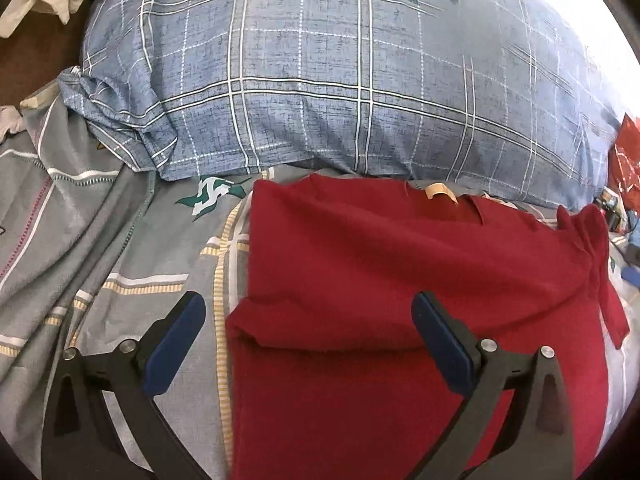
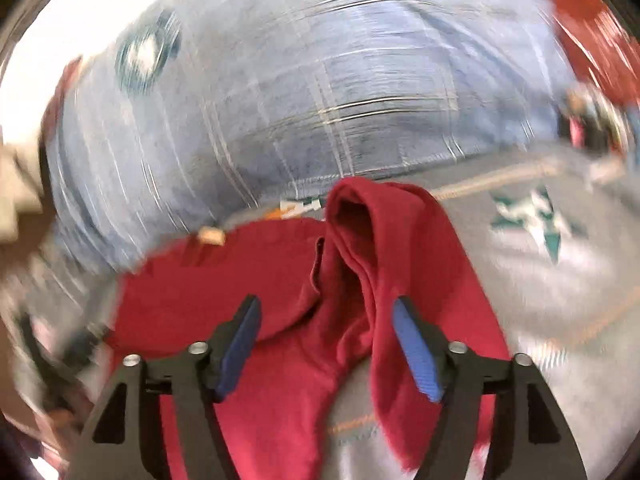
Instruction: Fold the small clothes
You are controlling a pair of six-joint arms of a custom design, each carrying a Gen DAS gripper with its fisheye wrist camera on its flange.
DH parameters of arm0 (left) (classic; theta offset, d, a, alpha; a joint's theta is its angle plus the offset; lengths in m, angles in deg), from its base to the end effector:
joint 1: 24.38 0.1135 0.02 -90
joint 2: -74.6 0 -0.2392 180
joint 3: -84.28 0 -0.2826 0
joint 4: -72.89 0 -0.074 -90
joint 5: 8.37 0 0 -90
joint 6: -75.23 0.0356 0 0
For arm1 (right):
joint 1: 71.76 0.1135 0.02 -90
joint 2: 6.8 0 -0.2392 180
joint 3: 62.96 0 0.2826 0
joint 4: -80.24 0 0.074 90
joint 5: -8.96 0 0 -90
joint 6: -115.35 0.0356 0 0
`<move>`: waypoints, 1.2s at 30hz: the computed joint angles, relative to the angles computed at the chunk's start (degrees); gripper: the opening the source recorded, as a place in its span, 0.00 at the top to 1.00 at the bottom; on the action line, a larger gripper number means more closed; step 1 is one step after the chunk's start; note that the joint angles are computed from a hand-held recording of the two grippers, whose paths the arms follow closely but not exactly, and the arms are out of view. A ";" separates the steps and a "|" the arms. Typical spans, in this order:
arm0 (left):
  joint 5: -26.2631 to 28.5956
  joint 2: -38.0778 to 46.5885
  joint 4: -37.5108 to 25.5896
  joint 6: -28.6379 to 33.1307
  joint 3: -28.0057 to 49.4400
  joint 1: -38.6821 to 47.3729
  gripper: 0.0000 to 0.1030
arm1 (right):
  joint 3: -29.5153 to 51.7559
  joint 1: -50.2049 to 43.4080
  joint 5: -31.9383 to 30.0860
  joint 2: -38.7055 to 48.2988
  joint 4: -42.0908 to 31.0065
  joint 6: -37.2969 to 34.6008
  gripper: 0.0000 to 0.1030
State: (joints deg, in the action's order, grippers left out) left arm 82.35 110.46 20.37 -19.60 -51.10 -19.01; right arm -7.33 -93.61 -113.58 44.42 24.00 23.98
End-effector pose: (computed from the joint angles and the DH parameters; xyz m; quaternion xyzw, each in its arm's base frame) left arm 0.1838 0.0168 0.2209 -0.0793 0.9162 -0.0039 0.3927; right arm 0.2078 -0.0627 0.2399 0.0711 0.9090 0.1962 0.3607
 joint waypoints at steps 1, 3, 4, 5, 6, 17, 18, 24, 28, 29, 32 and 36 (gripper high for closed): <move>0.45 -0.04 -0.06 0.07 0.01 0.55 0.00 | 0.24 -5.24 -7.01 1.30 -2.02 1.37 0.23; 1.50 -0.25 -0.19 0.21 0.12 1.83 0.00 | 1.94 -10.37 -13.69 5.97 -5.10 1.93 0.23; 2.02 -0.27 -0.34 0.26 0.33 2.56 0.00 | 2.45 -11.58 -14.54 7.12 -5.80 2.13 0.23; 2.51 -0.14 -0.24 0.42 0.40 3.17 0.00 | 2.43 -12.58 -14.53 7.37 -5.51 2.86 0.23; 3.12 -0.21 -0.36 0.44 0.55 3.98 0.00 | 1.58 -13.58 -14.41 6.71 -4.62 4.20 0.21; 4.57 1.47 -0.39 -0.49 1.19 5.99 0.00 | -1.35 -15.12 -35.97 13.26 -3.33 15.80 0.17; 4.35 1.29 -0.37 -0.31 1.11 5.75 0.00 | -1.16 -13.89 -34.00 13.03 -3.04 16.45 0.17; 5.03 1.89 -0.39 0.19 1.39 6.82 0.00 | 2.95 -6.87 -5.32 3.26 -11.69 3.53 0.17; 5.68 1.34 -0.63 0.05 1.30 7.05 0.00 | 2.65 -7.96 4.02 -1.37 -14.21 -2.97 0.18; 5.06 1.09 -0.62 -0.16 1.23 6.44 0.00 | 1.89 -9.09 6.45 -1.76 -13.48 -3.79 0.18; 4.14 0.98 -0.67 -0.01 1.08 5.30 0.00 | 0.25 -9.82 13.10 0.16 -11.05 -5.03 0.20; 3.38 1.44 -0.47 0.12 0.93 4.68 0.00 | -3.23 -8.07 14.63 -1.71 -7.94 -10.72 0.53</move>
State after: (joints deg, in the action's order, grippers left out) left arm 85.72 111.91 19.90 -19.49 -50.16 -14.34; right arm -10.56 -101.68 -98.96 42.70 16.06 13.26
